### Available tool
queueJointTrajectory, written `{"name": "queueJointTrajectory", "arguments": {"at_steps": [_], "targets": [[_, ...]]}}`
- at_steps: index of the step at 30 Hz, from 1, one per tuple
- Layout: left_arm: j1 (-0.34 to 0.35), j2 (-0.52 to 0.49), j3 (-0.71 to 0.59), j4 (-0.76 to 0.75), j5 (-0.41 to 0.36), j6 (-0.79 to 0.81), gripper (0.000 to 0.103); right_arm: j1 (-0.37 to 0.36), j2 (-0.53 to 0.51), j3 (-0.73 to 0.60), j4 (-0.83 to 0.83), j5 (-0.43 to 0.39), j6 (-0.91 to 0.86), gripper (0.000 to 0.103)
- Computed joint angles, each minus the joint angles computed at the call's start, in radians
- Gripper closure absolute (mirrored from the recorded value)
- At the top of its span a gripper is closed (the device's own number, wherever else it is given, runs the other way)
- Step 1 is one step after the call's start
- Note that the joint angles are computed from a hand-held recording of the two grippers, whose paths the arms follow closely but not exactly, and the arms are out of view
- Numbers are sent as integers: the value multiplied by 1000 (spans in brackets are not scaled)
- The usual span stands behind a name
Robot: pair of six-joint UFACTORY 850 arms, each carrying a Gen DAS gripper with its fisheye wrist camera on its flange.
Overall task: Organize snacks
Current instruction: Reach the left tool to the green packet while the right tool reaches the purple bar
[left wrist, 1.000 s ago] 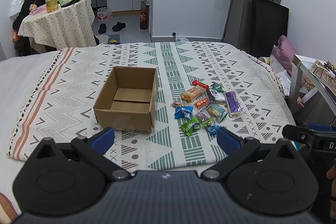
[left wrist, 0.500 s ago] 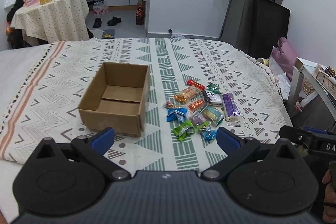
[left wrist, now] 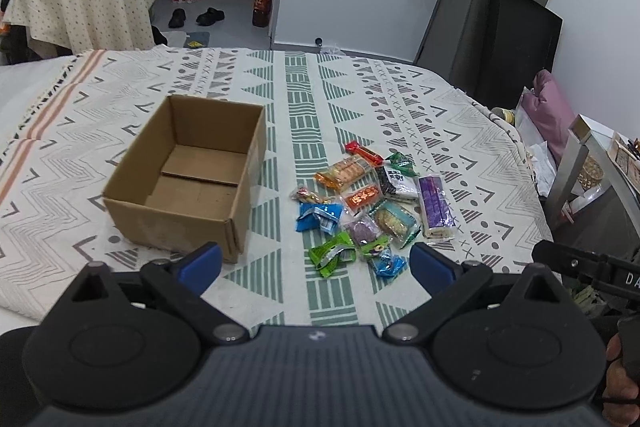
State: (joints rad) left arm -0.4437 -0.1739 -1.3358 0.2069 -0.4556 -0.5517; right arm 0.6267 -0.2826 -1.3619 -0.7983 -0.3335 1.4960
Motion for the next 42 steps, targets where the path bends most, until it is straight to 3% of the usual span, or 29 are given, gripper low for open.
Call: {"name": "queueJointTrajectory", "arguments": {"at_steps": [14, 24, 31, 36, 42], "targets": [[-1, -135, -81, -60, 14, 46, 19, -67, -55, 10, 72, 78, 0, 6], [2, -257, -176, -126, -16, 72, 37, -104, -142, -46, 403, 111, -288, 22], [5, -356, -250, -136, -54, 62, 42, -126, -208, -105, 535, 97, -395, 25], [4, -415, -290, -118, -85, 39, 42, -149, -250, -135, 768, 92, -587, 26], [10, -474, -328, -131, -106, 7, 42, -158, -299, -187, 784, 54, -598, 27]]}}
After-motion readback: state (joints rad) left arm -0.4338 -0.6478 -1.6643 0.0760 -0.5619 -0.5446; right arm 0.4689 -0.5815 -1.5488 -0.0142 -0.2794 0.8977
